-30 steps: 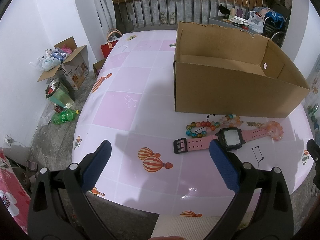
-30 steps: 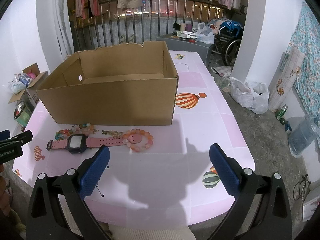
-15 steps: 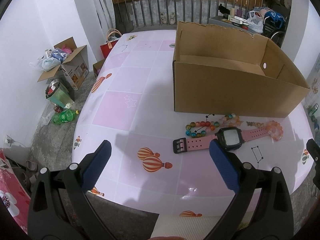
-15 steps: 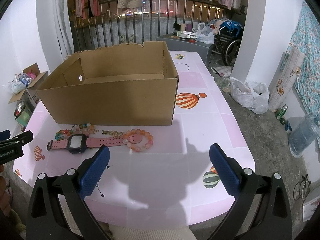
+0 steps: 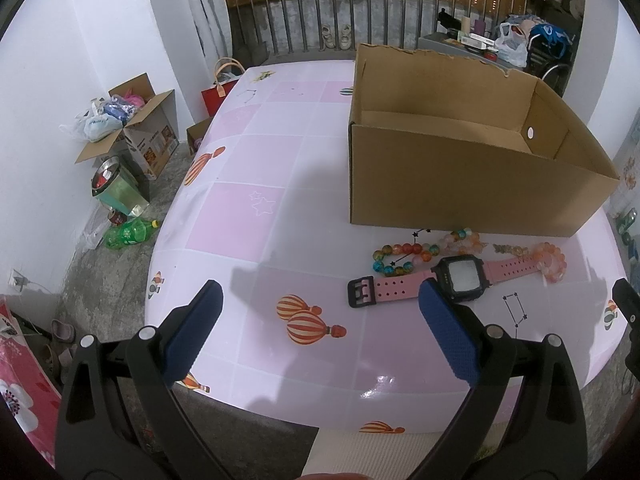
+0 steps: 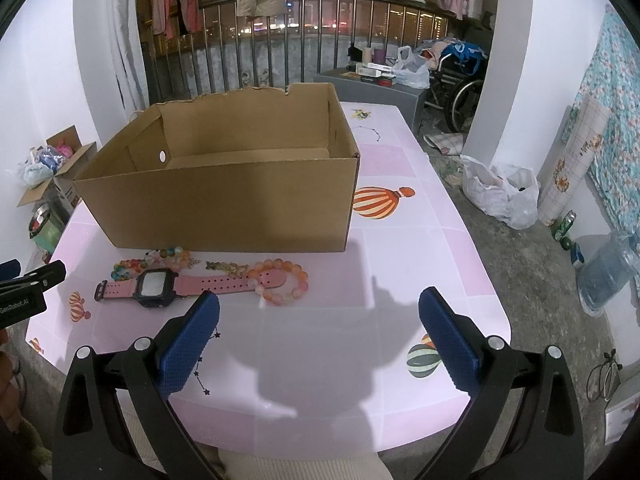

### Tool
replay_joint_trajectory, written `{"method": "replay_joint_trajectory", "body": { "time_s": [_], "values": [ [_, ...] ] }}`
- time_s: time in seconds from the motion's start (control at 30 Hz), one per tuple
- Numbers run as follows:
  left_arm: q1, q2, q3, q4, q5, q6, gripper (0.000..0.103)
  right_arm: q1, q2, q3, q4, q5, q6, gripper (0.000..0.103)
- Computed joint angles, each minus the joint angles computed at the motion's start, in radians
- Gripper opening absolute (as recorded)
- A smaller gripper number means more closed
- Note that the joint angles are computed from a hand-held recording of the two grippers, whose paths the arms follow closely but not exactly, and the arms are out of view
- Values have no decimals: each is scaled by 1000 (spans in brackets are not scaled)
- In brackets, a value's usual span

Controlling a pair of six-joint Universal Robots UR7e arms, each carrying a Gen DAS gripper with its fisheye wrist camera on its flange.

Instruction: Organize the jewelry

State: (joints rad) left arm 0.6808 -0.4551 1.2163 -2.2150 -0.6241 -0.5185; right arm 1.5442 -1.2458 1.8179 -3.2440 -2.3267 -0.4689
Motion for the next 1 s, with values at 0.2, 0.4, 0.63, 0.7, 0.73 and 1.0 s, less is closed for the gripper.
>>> {"method": "replay_joint_trajectory", "body": {
  "time_s": [0.2,0.4,0.63,0.7,0.73,1.0],
  "values": [
    [-3,2,-4,6,-2,-5,95,8,1,-14,16,-8,9,97],
    [-3,2,-3,6,-1,-5,95,11,1,-16,14,-10,6,97],
    [-3,1,0,1,-5,-5,95,10,1,-15,7,-9,0,97],
    [0,0,1,-5,-7,1,95,11,3,-17,7,-15,0,97],
    [0,0,4,-13,-9,8,95,9,4,-17,6,-16,-1,97],
    [20,13,7,-113,-54,119,95,8,30,-21,-60,-33,-46,97]
  ]
}}
